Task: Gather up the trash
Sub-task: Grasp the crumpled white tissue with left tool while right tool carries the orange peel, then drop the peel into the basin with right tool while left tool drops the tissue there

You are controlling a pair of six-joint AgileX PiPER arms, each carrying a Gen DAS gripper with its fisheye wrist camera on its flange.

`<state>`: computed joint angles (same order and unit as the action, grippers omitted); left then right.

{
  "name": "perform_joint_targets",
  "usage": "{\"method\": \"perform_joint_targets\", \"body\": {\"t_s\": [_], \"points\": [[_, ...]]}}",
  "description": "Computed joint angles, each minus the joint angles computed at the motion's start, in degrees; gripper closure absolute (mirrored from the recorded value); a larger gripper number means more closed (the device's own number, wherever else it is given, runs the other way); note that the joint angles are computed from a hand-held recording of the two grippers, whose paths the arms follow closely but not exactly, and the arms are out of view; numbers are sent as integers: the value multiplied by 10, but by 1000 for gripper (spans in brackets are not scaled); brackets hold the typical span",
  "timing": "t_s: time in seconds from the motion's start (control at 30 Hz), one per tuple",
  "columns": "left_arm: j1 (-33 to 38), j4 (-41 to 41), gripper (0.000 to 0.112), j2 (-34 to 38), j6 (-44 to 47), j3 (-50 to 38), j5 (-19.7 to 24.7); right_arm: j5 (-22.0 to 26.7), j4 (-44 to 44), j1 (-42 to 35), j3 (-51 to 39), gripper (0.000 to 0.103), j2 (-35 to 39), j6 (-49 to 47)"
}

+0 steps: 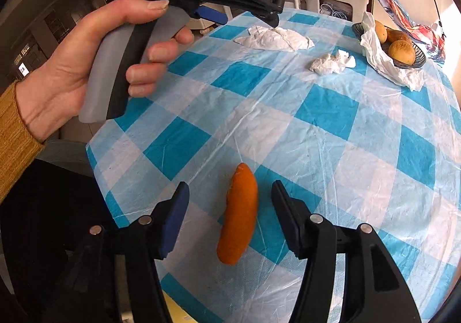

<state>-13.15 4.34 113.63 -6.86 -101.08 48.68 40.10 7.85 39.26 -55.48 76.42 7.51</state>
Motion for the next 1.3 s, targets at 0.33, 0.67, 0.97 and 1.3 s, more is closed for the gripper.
{"method": "perform_joint_targets", "body": {"t_s": [0.33,0.67,0.97,1.3], "points": [[-4,5,45,82,-2,-73,4,6,-10,-14,-9,68,9,-28],[2,-93,103,-50,87,99,-37,-11,34,-28,7,85,-1,-56],[68,-182,103,-300,173,353,-34,-7,124,-23,15,85,-51,-89],[107,-198,103,-556,193,535,57,-57,48,145,96,85,-136,118]]}}
